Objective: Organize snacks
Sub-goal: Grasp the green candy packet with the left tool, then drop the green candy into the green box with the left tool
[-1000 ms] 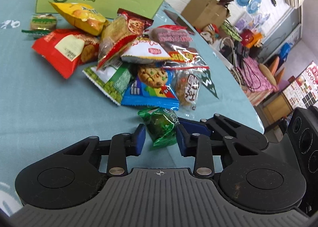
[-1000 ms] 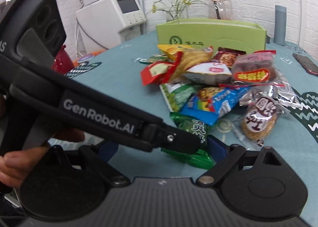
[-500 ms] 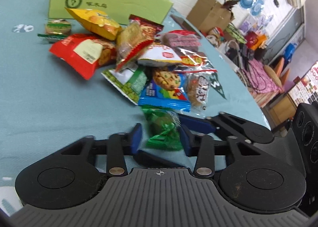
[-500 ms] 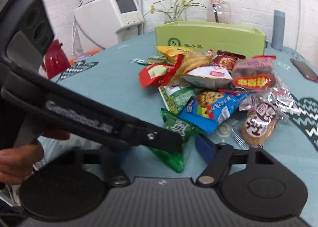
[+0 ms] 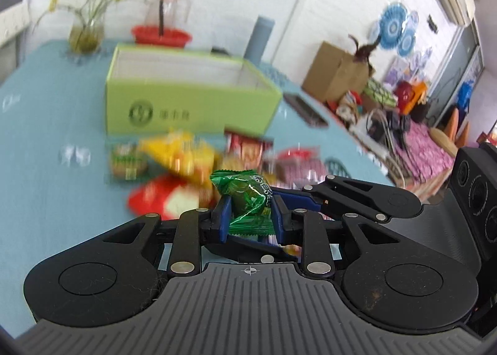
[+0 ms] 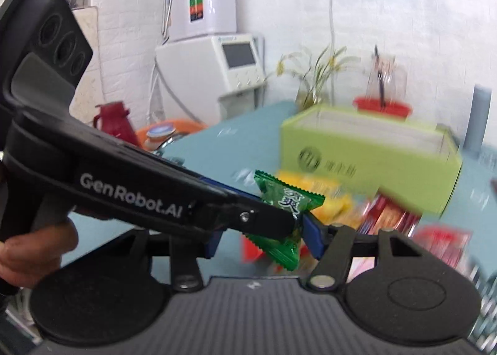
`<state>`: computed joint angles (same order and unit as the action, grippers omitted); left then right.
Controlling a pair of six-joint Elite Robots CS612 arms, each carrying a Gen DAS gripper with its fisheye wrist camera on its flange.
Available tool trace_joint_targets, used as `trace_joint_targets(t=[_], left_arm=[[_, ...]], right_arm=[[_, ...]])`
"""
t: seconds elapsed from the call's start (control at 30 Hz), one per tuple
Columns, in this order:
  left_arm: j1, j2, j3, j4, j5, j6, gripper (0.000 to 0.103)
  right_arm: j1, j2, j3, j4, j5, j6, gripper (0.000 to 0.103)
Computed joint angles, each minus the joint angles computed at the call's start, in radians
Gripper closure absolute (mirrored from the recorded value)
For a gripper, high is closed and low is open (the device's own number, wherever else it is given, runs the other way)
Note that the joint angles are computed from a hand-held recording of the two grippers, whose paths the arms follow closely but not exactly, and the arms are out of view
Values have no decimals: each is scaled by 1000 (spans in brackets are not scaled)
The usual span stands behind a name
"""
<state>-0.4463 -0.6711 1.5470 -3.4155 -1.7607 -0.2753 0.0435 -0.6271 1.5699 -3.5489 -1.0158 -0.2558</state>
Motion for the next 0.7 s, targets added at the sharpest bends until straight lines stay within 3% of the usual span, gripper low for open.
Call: trace_joint_targets(t=[0.17, 0.43, 0.47, 0.57, 0.7], left_arm=[[17, 87, -244, 99, -40, 41, 100], [34, 311, -725, 437, -85, 84, 99], [35, 341, -780, 476, -86, 89, 97], [34, 405, -896, 546, -33, 97, 60], [41, 397, -872, 511, -25, 67, 54]], right_arm=[[-4, 46, -183, 83, -98, -8, 38], [-17, 167, -479, 371, -198, -22, 35], [-19, 184, -511, 403, -199, -21, 33], [-24, 218, -569, 446, -207, -7, 23], [-35, 209, -534, 359, -197, 23, 11]])
